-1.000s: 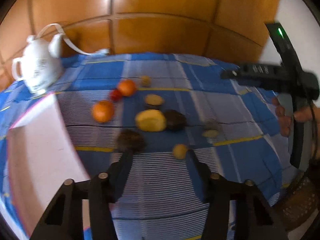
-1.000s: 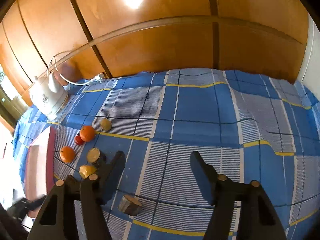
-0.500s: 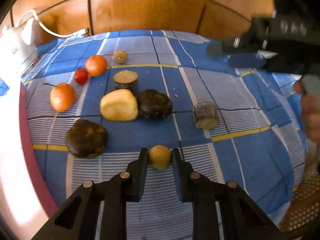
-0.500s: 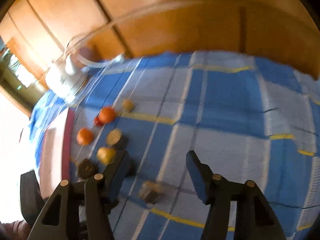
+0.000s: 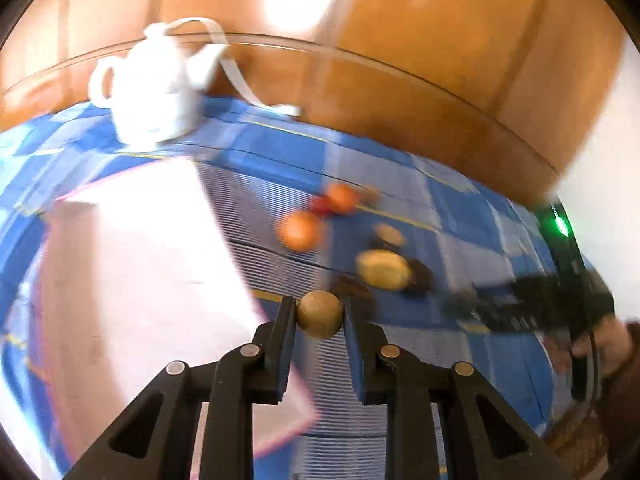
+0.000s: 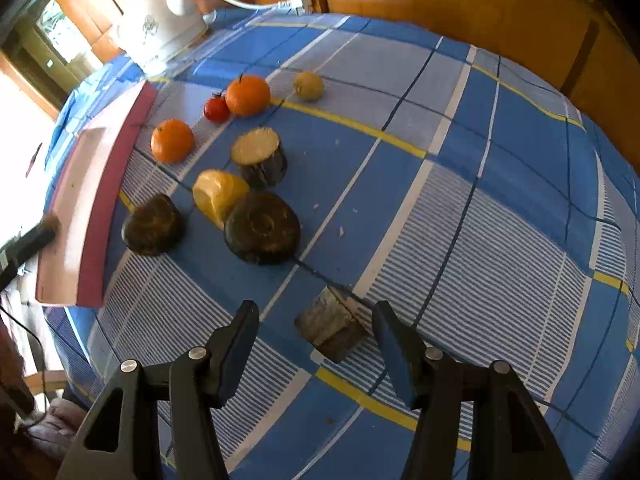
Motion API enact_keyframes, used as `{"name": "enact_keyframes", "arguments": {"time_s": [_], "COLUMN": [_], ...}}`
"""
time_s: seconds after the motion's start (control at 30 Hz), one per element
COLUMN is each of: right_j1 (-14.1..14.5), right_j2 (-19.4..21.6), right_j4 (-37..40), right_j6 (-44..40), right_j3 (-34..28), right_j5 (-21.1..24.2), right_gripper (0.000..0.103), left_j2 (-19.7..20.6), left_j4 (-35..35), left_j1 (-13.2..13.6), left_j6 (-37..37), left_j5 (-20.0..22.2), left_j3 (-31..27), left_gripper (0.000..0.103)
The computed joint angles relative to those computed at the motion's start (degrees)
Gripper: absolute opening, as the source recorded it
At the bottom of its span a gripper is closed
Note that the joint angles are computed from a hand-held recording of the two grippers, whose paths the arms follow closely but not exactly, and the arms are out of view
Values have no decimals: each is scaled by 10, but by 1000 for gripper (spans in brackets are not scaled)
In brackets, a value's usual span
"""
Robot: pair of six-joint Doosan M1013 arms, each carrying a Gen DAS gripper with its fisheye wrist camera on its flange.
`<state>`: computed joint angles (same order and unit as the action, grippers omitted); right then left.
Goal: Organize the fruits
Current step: 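Drop the tan fruit into the tray with left while right grasps a log slice, then carry the wooden log slice into the tray and open the right gripper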
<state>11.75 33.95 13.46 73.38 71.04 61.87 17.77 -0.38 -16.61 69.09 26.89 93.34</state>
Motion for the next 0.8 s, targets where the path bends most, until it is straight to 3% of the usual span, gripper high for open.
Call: {"name": "enact_keyframes", "arguments": {"time_s": [0.13, 0.23, 0.27, 0.3, 0.4, 0.53, 0.67, 0.8], "right_j1": [6, 10, 11, 10, 12, 11, 12, 15], "right_j2": [3, 1, 0, 1, 0, -2, -1, -1], "right_j4": [-22, -46, -52, -51, -54, -53, -54, -46], "right_j6": [-1, 4, 9, 9, 3, 0, 0, -2], "right_j3": [0, 4, 6, 6, 8, 14, 12, 9], "right_j5": [4, -8, -12, -12, -19, -28, -34, -41], "right_gripper": [55, 43, 35, 35, 34, 34, 33, 26], "left_j2": [4, 16, 21, 25, 38, 37, 17, -4], "left_j4": [60, 128, 144, 167, 230, 282, 306, 331], "left_j1": [29, 45, 49, 52, 55, 56, 44, 28], "left_j6": [-95, -173, -192, -212, -270, -333, -350, -387], "left_j5": [13, 37, 47, 60, 93, 99, 90, 86], "left_j3": [-4, -13, -16, -17, -25, -14, 7, 28], "left_gripper": [24, 24, 24, 24, 25, 51, 51, 55]}}
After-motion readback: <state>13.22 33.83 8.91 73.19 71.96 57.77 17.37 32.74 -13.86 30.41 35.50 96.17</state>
